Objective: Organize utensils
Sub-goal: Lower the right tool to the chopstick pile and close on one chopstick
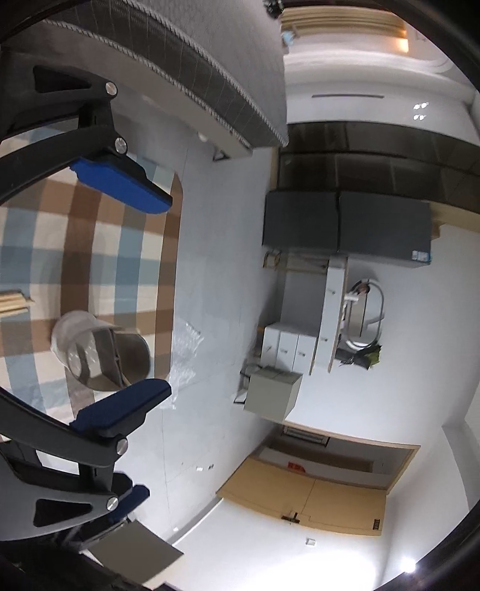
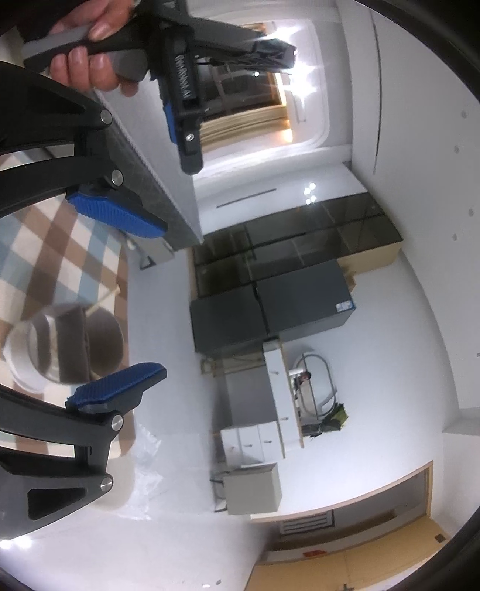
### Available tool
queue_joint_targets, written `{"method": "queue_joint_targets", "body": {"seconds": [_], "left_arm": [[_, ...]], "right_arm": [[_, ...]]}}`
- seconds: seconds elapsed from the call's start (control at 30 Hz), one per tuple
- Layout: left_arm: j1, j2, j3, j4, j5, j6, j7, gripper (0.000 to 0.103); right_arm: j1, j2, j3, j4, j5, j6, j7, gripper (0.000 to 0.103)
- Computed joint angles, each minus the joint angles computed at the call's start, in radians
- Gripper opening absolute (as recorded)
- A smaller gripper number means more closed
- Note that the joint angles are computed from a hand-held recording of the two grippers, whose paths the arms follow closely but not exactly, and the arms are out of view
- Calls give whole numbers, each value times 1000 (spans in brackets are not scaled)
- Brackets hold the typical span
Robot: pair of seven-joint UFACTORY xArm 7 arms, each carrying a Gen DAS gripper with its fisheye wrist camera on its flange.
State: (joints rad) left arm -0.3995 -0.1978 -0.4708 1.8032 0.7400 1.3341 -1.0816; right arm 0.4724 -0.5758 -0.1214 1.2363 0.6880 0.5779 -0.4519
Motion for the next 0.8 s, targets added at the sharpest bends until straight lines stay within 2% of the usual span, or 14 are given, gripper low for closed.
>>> {"method": "queue_joint_targets", "body": {"seconds": [0.2,0.27,0.33,0.4,0.57,0.6,0.63,0.7,0.73,0.8], "left_arm": [[9,-71,-22,-80,-18,32,-40,92],[23,-83,-42,-99,-29,48,-50,92],[31,-108,-47,-131,-53,43,-59,92],[46,-128,-56,-162,-70,37,-75,92],[76,-203,-63,-279,-133,17,-79,92],[81,-218,-72,-300,-145,16,-86,92],[86,-236,-72,-332,-162,10,-94,92],[95,-266,-65,-396,-198,-18,-109,92],[98,-279,-62,-425,-215,-29,-112,92],[97,-317,-59,-492,-251,-53,-120,92]], "right_arm": [[81,-116,-43,-76,128,69,38,73],[66,-147,-23,-106,115,66,52,68],[44,-162,-2,-121,80,88,87,53],[1,-172,27,-141,21,108,133,52],[-43,-226,52,-215,-67,121,199,55],[-47,-235,55,-227,-82,128,210,60],[-48,-248,54,-241,-94,134,215,70],[-52,-268,62,-267,-117,126,221,78],[-54,-276,65,-281,-130,121,223,86],[-69,-280,77,-296,-159,127,250,91]]}}
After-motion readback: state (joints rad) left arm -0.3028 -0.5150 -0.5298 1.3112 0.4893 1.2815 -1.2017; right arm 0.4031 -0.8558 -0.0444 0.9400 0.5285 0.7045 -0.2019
